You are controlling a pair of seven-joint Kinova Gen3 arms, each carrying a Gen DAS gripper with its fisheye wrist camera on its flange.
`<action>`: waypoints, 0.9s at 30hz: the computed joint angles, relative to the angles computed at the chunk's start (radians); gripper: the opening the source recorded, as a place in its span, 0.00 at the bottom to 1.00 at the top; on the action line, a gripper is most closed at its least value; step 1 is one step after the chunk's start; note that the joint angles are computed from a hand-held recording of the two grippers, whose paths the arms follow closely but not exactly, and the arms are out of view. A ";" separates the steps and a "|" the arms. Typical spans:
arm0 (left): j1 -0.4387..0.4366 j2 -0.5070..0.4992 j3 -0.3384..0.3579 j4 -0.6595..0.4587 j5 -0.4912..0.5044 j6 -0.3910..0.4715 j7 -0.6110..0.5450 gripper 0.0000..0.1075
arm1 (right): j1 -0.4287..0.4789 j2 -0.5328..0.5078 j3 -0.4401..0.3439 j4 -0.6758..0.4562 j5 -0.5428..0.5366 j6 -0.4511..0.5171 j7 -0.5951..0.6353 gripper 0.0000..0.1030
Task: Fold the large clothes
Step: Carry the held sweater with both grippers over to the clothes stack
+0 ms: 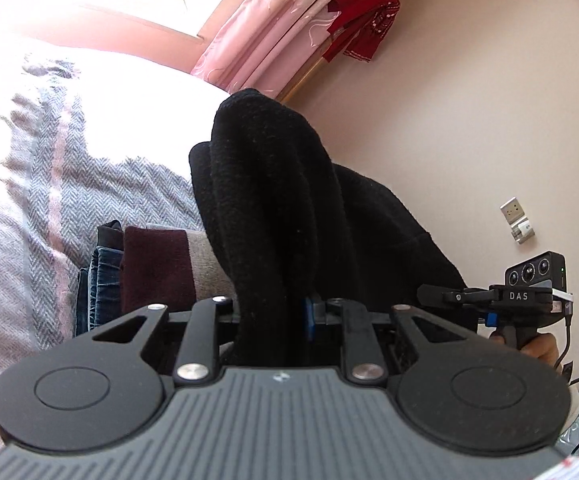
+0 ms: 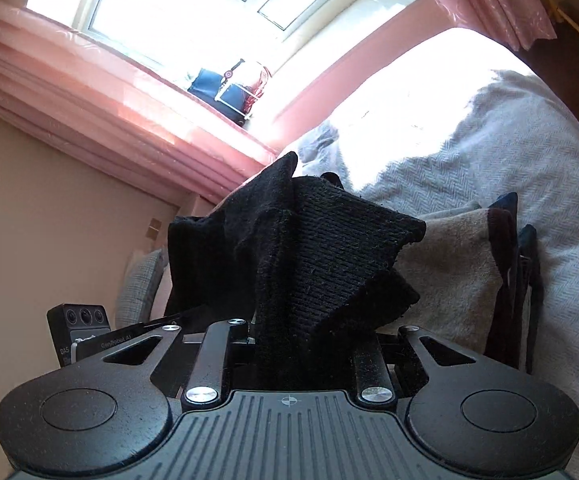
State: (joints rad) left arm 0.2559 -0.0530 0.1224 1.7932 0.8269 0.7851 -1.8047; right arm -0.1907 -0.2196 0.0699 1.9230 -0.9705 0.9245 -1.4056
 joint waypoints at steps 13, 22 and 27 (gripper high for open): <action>-0.067 0.169 0.014 0.155 0.258 -0.161 -0.345 0.41 | 0.537 0.035 -0.429 0.179 -0.102 -0.105 0.204 0.38; -0.251 0.031 0.176 0.226 0.183 -0.290 -0.300 0.44 | 0.941 -0.368 -0.750 0.128 0.155 -0.171 -0.071 0.44; -0.078 0.008 0.162 0.164 -0.021 -0.486 -0.155 0.25 | 0.981 -0.507 -0.903 0.060 0.253 -0.282 -0.157 0.43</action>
